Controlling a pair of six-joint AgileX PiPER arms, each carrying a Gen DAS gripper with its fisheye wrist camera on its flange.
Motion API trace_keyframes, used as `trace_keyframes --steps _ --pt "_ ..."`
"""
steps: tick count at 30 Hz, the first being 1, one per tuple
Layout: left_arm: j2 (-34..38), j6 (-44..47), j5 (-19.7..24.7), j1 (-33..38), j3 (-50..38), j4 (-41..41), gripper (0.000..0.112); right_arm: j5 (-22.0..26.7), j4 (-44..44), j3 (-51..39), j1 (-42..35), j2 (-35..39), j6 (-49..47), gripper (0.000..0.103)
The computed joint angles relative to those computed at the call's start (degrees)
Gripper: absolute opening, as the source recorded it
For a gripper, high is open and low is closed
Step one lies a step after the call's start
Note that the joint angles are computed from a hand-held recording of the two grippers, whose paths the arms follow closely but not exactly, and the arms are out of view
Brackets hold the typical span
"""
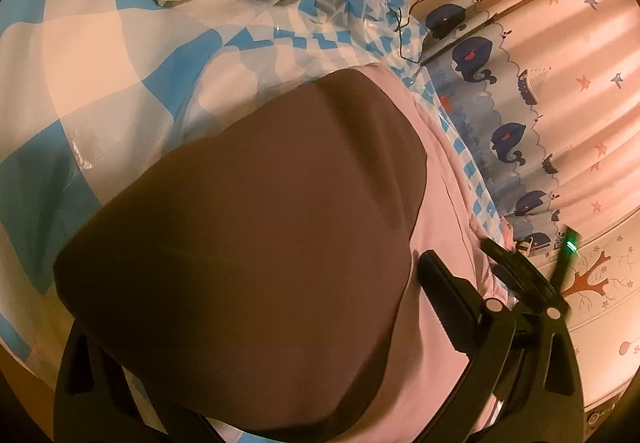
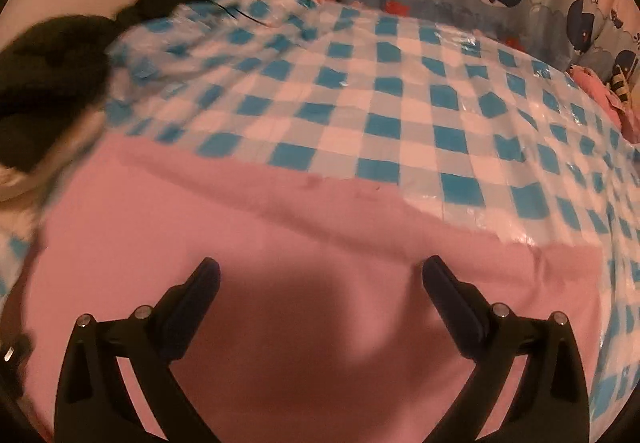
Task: Fold large clothes
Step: 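Release and press the folded jacket flat with both tools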
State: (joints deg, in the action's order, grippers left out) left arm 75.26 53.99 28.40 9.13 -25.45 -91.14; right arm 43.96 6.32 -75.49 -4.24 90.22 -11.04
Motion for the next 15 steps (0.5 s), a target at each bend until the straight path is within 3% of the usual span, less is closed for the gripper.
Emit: trace_keyframes --steps 3,5,7,12,15 --pt "0.13 2.58 0.10 -0.40 0.09 -1.89 0.094 0.63 -4.54 -3.13 1.37 9.08 4.40 0.098" --pt "-0.27 1.61 -1.42 -1.77 -0.13 -1.18 0.094 0.06 -6.52 -2.65 2.22 9.14 6.09 0.098" --pt "-0.04 0.37 -1.08 -1.58 -0.22 -0.14 0.094 2.62 -4.04 -3.72 1.21 8.19 4.49 0.097" --pt "0.53 1.52 1.44 0.46 0.40 -1.26 0.094 3.76 7.48 5.03 -2.32 -4.85 -8.57 0.097" --pt "0.61 1.31 0.87 -0.01 0.36 -1.68 0.094 2.66 5.61 13.17 -0.81 -11.46 -10.30 0.097"
